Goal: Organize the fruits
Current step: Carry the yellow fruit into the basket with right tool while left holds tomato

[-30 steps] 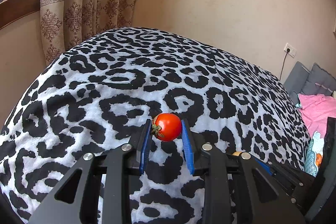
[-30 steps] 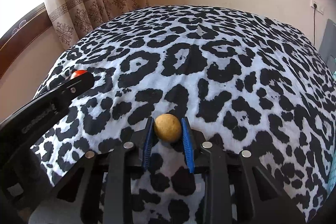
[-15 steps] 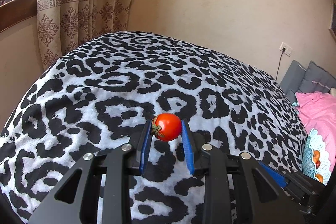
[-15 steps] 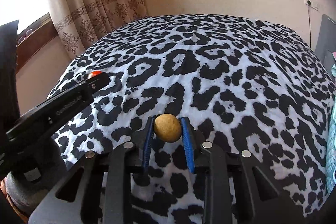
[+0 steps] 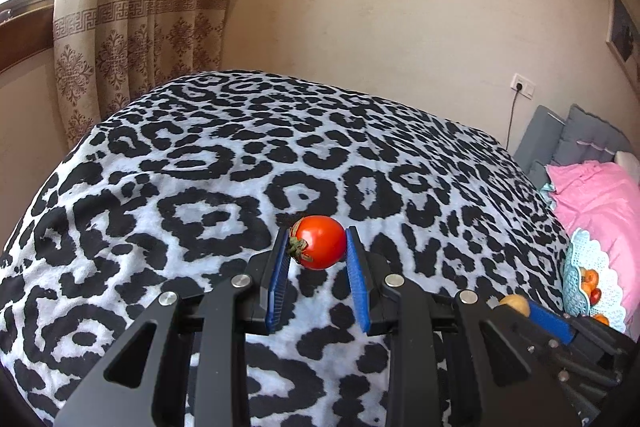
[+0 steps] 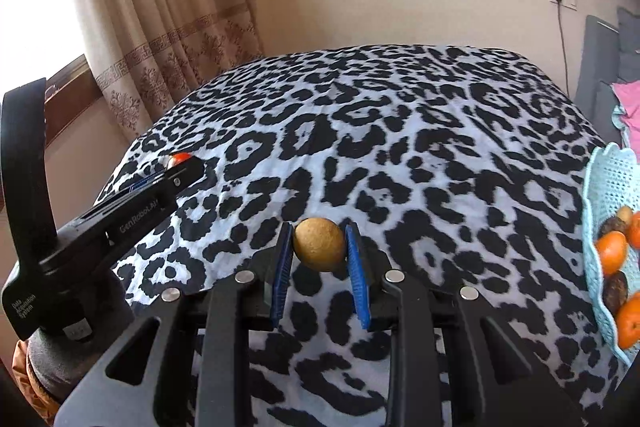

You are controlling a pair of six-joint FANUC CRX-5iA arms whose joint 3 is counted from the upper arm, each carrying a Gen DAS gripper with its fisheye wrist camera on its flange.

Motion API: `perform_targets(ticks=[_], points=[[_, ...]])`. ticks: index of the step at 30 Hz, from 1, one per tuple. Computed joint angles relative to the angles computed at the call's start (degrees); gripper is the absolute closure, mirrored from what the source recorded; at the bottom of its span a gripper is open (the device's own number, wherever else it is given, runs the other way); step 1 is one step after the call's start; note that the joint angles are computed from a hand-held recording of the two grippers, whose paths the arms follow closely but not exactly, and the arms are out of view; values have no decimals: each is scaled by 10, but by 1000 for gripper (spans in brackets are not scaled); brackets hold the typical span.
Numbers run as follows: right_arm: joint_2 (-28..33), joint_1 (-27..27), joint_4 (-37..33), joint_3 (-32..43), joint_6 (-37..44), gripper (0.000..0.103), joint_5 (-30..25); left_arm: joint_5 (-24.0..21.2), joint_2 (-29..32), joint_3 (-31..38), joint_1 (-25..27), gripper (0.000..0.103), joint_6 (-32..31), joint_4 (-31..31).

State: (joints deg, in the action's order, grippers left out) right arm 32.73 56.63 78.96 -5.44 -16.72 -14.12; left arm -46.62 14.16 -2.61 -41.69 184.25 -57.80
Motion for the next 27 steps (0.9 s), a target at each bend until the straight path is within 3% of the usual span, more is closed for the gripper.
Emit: perform_targets(ticks=[10,27], points=[[-45,-35,140,-63,-157,76,-9,5,8,10,-20,75,-15,-10],[-121,-62,194,-161,-266,76,-88,11,25,27,-41,75,-46,-10]])
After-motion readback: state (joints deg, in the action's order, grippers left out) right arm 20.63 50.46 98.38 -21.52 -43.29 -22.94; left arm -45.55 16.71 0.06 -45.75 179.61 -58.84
